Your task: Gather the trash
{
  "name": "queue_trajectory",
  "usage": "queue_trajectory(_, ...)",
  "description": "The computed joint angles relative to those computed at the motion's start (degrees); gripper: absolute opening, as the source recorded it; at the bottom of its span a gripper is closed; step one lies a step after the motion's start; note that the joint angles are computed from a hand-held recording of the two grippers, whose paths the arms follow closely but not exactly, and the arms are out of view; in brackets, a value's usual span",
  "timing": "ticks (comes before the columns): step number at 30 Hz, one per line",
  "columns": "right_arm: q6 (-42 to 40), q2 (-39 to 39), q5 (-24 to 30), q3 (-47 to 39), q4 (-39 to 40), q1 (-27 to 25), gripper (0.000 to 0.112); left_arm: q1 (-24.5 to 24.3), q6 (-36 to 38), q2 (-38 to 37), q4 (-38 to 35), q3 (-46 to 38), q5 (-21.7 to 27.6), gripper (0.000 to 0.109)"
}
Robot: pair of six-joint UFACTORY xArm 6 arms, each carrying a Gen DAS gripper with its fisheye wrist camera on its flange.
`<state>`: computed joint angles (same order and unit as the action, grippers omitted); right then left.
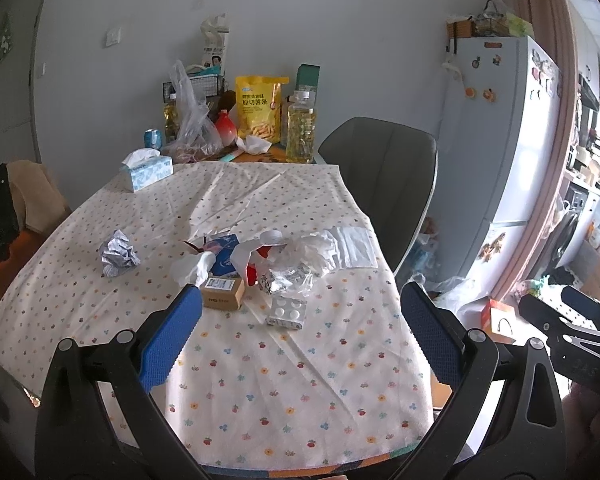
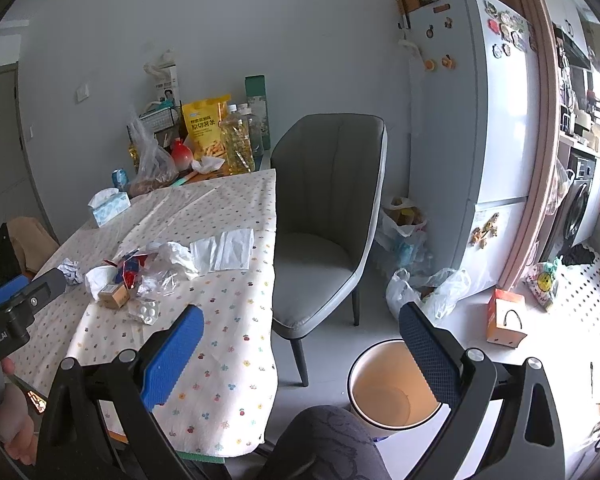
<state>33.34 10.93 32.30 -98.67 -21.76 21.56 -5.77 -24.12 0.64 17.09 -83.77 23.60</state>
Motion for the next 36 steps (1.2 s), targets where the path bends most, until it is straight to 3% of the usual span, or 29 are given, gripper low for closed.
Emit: queue_trajectory(36, 0.2, 0.1, -0.3, -0.4, 1.2, 0.2, 0.096, 0.2, -0.5, -2.7, 1.0, 1.6, 0.2, 0.099)
